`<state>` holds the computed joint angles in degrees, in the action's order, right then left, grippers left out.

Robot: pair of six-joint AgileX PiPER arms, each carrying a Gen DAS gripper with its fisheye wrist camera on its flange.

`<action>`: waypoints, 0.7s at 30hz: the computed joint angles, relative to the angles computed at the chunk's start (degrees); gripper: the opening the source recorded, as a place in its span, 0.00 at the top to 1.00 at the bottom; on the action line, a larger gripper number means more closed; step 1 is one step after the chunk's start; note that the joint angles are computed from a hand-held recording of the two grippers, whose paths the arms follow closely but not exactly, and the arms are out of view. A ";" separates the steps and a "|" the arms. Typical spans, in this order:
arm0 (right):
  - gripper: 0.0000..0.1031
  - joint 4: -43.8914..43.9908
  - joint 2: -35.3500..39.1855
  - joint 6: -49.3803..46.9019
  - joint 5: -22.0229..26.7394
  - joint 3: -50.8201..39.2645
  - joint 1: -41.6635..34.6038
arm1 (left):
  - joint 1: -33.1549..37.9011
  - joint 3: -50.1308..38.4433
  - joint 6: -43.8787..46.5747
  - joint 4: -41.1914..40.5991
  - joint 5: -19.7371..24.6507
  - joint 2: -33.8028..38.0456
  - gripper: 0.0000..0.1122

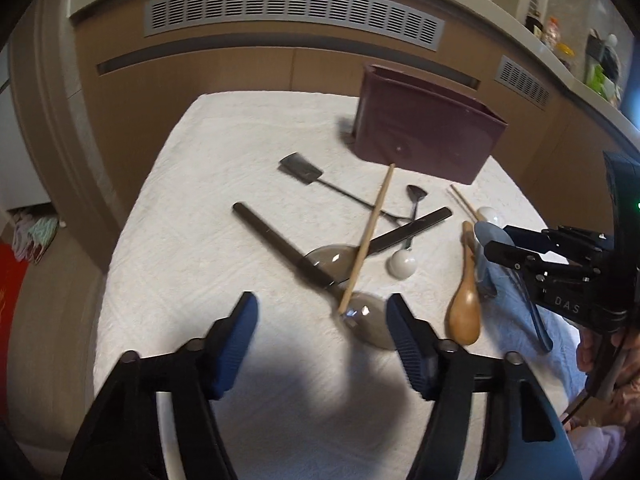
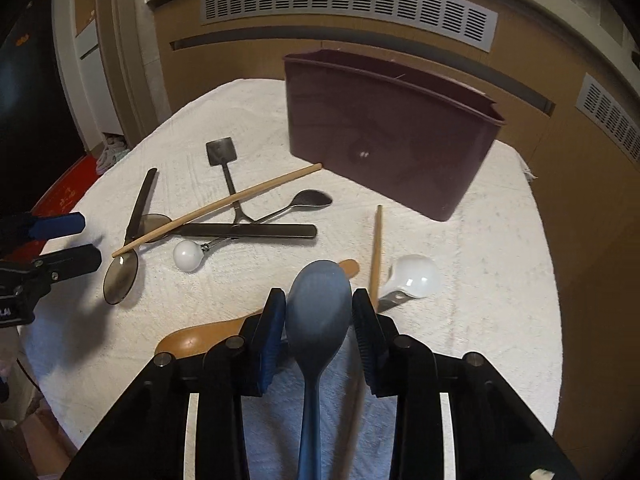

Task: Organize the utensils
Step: 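Grasp the blue-gray plastic spoon with the right tool while the left tool grasps the small black spatula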

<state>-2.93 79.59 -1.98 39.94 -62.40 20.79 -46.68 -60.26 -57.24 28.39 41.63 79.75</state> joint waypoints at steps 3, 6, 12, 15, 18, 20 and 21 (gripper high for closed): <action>0.70 4.14 -1.77 -3.12 0.41 1.05 -3.42 | 2.60 -4.76 8.72 -6.44 -0.91 3.53 0.60; 0.70 4.02 -3.25 -2.53 -0.75 2.71 -5.36 | 5.44 -10.57 16.47 -12.18 -0.20 7.43 0.63; 0.70 2.84 -3.84 -1.67 -3.83 4.44 -5.03 | 13.41 -31.89 19.88 -20.43 12.79 21.68 0.63; 0.70 0.58 -4.59 -0.37 -5.96 5.38 -4.14 | 16.12 -43.39 18.30 -23.35 19.89 29.94 0.63; 0.70 1.76 -4.90 -1.74 -6.76 5.72 -4.85 | 16.67 -51.16 16.63 -24.18 23.77 35.99 0.62; 0.70 3.17 -5.04 -3.17 -7.03 5.90 -5.80 | 17.13 -56.99 15.63 -25.46 26.42 40.55 0.61; 0.70 3.50 -5.13 -3.52 -7.16 6.00 -6.32 | 16.88 -60.11 14.49 -24.28 27.56 42.60 0.61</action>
